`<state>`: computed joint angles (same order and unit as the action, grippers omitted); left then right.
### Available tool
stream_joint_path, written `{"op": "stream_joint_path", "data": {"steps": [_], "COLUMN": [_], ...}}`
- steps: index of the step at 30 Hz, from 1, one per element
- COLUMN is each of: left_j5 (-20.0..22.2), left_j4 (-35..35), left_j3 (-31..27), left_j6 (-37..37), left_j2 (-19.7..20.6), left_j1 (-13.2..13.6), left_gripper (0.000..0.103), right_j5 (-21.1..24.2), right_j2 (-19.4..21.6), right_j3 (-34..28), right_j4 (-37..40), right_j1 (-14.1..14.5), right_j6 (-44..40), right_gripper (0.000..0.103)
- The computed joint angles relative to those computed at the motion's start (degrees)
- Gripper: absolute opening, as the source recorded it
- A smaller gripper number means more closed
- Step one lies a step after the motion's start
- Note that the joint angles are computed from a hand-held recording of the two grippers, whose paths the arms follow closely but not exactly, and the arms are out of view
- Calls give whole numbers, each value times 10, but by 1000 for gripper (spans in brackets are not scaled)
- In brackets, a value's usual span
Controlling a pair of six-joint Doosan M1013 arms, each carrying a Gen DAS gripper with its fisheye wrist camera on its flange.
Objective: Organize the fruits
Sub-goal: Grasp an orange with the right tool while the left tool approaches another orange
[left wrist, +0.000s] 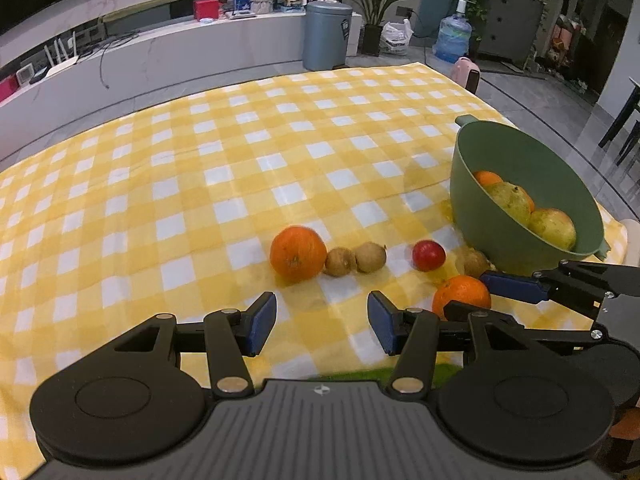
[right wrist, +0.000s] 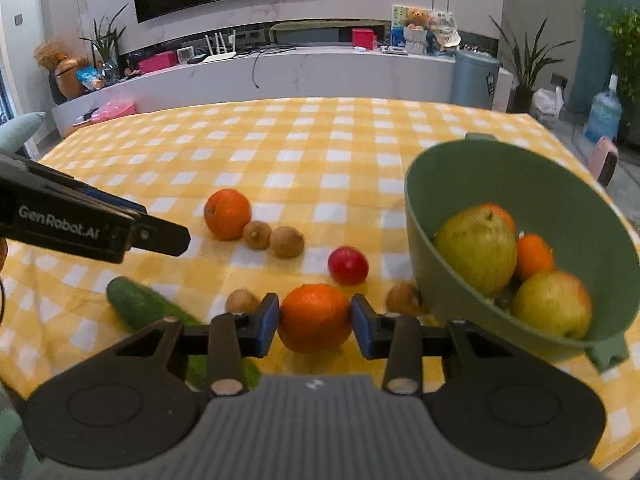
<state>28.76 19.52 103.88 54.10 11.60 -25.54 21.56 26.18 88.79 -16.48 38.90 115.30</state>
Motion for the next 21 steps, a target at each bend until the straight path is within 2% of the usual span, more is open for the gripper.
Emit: {"op": "stream_joint_path", "data": {"steps": [5, 8, 16, 21], "left_j5": [-29, -29, -23, -22], "left_j4": [-1, 10, -46, -21], "left_j3": [-3, -8, -23, -30], "left_j6": [42, 63, 151, 140], "left_j2": [15, 24, 45, 53], "left_j1": [9, 12, 24, 21], "left_gripper": [62, 62, 62, 62], "right_j5": [9, 11, 18, 19], "right_j2": [7, 10, 13, 12], "right_j3": [-9, -13, -19, -18], "right_j4": [-26, -36, -40, -41], "right_j1": [0, 2, 2, 3], "right_j6": [32, 33, 36, 39], "right_gripper": [36, 36, 36, 36]}}
